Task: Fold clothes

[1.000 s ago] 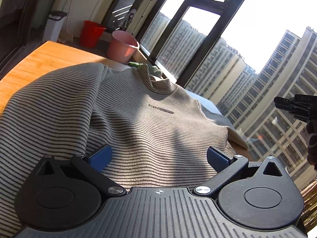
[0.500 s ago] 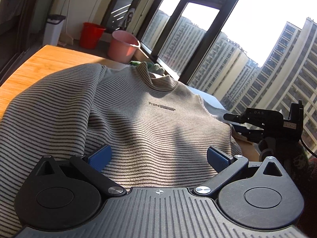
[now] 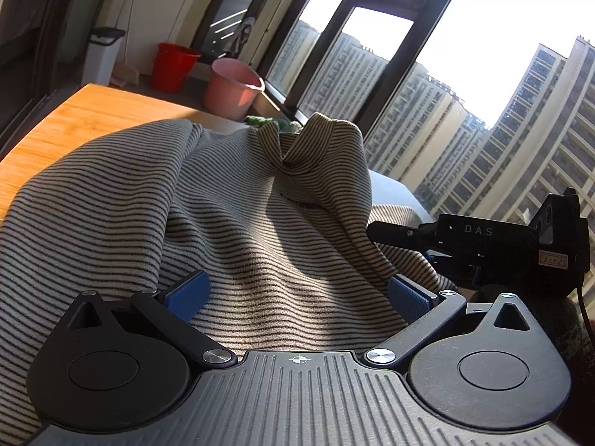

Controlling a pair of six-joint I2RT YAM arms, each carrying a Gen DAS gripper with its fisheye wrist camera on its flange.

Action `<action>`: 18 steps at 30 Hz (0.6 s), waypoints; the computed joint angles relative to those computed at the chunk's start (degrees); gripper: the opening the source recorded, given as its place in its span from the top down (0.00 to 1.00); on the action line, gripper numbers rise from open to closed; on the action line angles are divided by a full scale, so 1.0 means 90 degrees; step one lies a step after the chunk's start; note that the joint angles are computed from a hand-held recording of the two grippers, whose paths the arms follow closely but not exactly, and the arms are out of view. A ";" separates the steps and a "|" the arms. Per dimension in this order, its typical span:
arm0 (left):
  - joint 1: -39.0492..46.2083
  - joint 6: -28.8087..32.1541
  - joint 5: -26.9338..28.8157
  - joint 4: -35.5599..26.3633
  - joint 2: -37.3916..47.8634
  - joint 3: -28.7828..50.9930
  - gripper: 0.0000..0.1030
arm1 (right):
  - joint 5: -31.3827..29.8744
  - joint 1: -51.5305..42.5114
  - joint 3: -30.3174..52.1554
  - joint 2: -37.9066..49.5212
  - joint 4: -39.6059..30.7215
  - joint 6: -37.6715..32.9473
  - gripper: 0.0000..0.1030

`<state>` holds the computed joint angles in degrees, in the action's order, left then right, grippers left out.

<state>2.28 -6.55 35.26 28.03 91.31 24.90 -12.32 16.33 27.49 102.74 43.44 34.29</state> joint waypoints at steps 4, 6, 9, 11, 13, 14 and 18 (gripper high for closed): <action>0.0090 -0.0024 0.0130 0.0040 0.0047 0.0004 0.00 | 0.0648 0.0191 -0.0647 -0.1046 -0.0392 -0.0613 0.49; 0.0128 -0.0010 0.0172 0.0041 0.0064 0.0009 0.00 | 0.0907 0.0028 -0.1080 -0.1811 -0.0668 -0.0801 0.49; 0.0187 0.0032 0.0222 0.0014 0.0090 0.0033 0.00 | 0.1134 -0.0596 -0.1672 -0.3028 -0.1181 -0.0965 0.49; 0.0224 0.0042 0.0263 0.0030 0.0114 0.0032 0.00 | 0.0741 -0.1607 -0.2063 -0.3745 -0.1455 -0.0883 0.49; 0.0240 0.0054 0.0279 0.0025 0.0122 0.0036 0.00 | -0.0061 -0.2919 -0.2303 -0.4159 -0.1782 -0.0714 0.49; 0.0248 0.0063 0.0283 0.0023 0.0123 0.0035 0.00 | -0.0541 -0.3666 -0.2392 -0.4025 -0.1711 -0.0611 0.49; 0.0218 0.0098 0.0232 -0.0027 0.0109 0.0059 0.00 | -0.1957 -0.5596 -0.2563 -0.2775 -0.0708 -0.0199 0.49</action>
